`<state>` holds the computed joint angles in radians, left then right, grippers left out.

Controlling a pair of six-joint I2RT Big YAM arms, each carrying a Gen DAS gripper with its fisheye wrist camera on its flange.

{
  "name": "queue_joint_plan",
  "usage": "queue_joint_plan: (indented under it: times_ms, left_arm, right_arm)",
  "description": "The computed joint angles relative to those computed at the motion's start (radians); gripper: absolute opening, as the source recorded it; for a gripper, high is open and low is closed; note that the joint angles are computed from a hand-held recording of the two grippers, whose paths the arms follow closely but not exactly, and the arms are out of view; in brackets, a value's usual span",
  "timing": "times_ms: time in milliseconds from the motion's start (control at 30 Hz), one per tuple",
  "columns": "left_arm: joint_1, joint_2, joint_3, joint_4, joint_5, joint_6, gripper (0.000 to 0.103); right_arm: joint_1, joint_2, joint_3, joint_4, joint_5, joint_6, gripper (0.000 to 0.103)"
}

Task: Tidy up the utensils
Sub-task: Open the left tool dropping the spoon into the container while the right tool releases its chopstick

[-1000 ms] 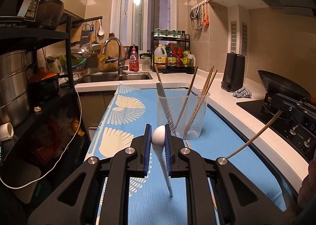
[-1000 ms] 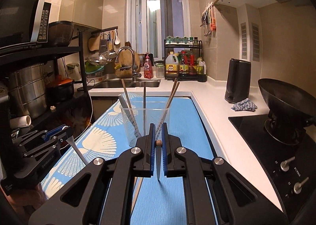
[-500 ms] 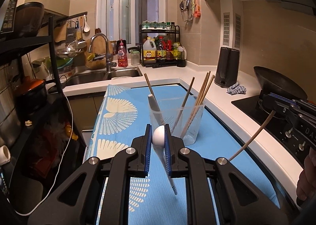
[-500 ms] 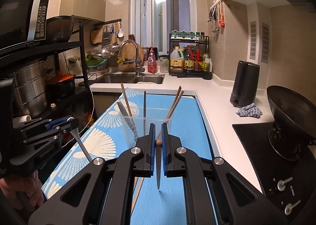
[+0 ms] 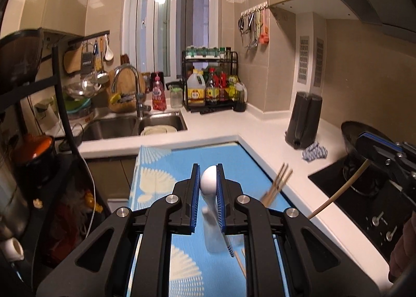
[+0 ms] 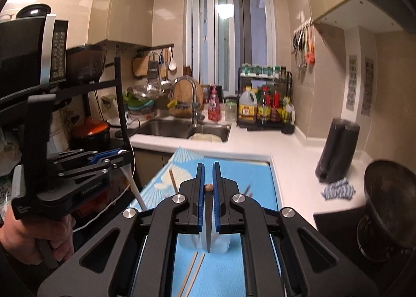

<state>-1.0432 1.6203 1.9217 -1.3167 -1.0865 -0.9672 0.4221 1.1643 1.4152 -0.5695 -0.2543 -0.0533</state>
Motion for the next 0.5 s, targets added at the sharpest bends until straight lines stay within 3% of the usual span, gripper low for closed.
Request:
queue_joint_plan:
  times_ms: [233,500]
  left_arm:
    - [0.083,0.042,0.064,0.119,0.039,0.177,0.012]
    - [0.159,0.087,-0.017,0.185,0.199,0.184,0.012]
  right_arm:
    - [0.005,0.108,0.139,0.038,0.015,0.021,0.006]
    - [0.013,0.229,0.136,0.038,0.027,0.034,0.006]
